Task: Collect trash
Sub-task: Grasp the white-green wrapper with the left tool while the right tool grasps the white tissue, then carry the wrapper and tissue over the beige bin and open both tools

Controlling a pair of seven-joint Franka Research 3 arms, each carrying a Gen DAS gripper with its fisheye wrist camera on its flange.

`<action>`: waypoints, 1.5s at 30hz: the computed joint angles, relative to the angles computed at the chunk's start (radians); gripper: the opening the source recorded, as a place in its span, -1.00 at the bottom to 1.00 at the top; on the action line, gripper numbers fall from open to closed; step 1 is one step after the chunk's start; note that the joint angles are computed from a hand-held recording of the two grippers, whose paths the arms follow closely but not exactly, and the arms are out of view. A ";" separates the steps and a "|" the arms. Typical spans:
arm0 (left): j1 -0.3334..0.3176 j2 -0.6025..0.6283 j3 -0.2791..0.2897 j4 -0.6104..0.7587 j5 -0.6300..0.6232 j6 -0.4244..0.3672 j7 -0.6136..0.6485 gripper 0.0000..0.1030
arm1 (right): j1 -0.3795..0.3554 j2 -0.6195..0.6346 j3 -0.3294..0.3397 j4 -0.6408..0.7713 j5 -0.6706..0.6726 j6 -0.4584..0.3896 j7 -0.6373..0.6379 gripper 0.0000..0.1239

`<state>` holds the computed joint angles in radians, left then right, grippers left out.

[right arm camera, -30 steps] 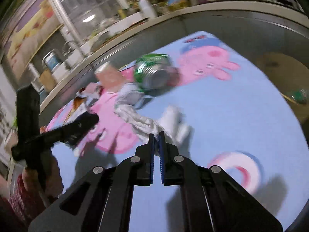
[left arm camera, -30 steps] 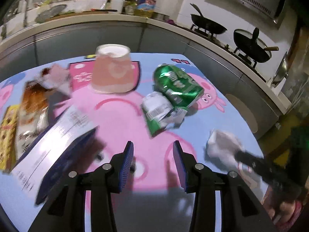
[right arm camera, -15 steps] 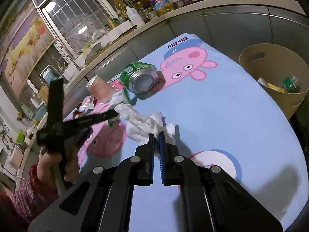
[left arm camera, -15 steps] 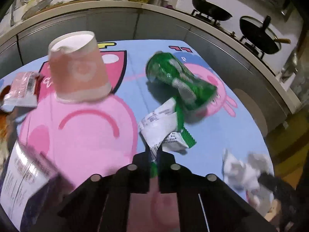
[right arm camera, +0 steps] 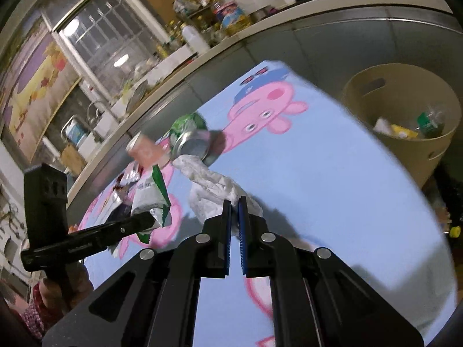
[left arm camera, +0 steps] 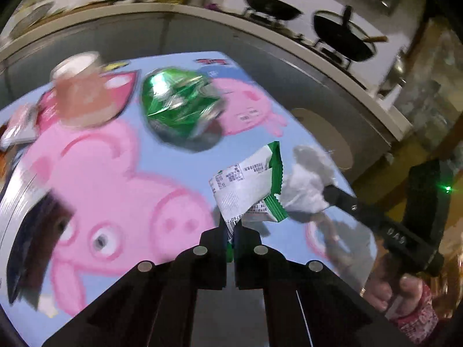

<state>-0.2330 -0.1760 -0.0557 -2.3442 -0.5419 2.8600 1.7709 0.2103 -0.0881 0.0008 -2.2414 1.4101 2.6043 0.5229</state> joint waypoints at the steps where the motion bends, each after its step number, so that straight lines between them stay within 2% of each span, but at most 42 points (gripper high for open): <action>1: -0.008 0.019 -0.004 0.027 0.000 -0.005 0.010 -0.93 | -0.004 0.001 -0.004 0.003 0.009 0.007 -0.006 -0.92; 5: 0.002 0.138 -0.055 0.186 0.045 -0.040 0.015 -0.93 | -0.041 0.031 -0.031 0.048 0.058 0.036 -0.023 -0.92; 12: 0.037 0.420 -0.152 0.578 0.183 -0.163 -0.049 -0.93 | -0.142 0.172 -0.054 0.226 0.149 0.074 -0.032 -0.92; 17: 0.022 0.629 -0.188 0.870 0.328 -0.275 -0.144 -0.93 | -0.208 0.326 -0.033 0.394 0.056 0.112 0.051 -0.92; 21: -0.010 0.796 -0.202 1.106 0.437 -0.373 -0.214 -0.92 | -0.241 0.440 -0.015 0.514 -0.086 0.125 0.164 -0.87; 22: -0.020 0.836 -0.202 1.164 0.460 -0.403 -0.228 -0.86 | -0.246 0.467 -0.013 0.541 -0.131 0.120 0.199 -0.87; 23: -0.028 0.866 -0.201 1.211 0.479 -0.431 -0.239 -0.80 | -0.253 0.483 -0.009 0.555 -0.164 0.113 0.224 -0.80; 24: -0.050 0.910 -0.185 1.281 0.512 -0.476 -0.267 -0.51 | -0.260 0.506 -0.009 0.577 -0.209 0.090 0.265 -0.50; 25: -0.066 0.937 -0.171 1.324 0.539 -0.503 -0.292 -0.33 | -0.269 0.517 0.000 0.584 -0.222 0.090 0.281 -0.31; 26: -0.075 0.959 -0.163 1.357 0.558 -0.525 -0.312 -0.36 | -0.274 0.516 0.011 0.578 -0.221 0.116 0.285 -0.21; 29: -0.057 0.953 -0.182 1.336 0.554 -0.518 -0.332 -0.37 | -0.318 0.493 0.070 0.544 -0.157 0.165 0.211 -0.21; 33: -0.031 0.862 -0.194 1.178 0.558 -0.434 -0.340 -0.37 | -0.343 0.438 0.101 0.479 -0.051 0.179 0.136 -0.21; 37: -0.011 0.761 -0.201 1.015 0.567 -0.328 -0.356 -0.37 | -0.331 0.355 0.088 0.381 0.065 0.150 0.052 -0.21; 40: 0.014 0.658 -0.206 0.856 0.570 -0.243 -0.365 -0.37 | -0.296 0.304 0.063 0.328 0.105 0.137 0.033 -0.21; 45: 0.017 0.509 -0.184 0.644 0.620 -0.142 -0.428 -0.37 | -0.232 0.184 0.026 0.200 0.211 0.149 -0.039 -0.21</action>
<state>-0.2162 0.3333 -0.2399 -1.7000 0.0785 2.7185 1.3433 -0.0219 0.0956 0.0269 -2.0415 1.6210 2.7531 0.4836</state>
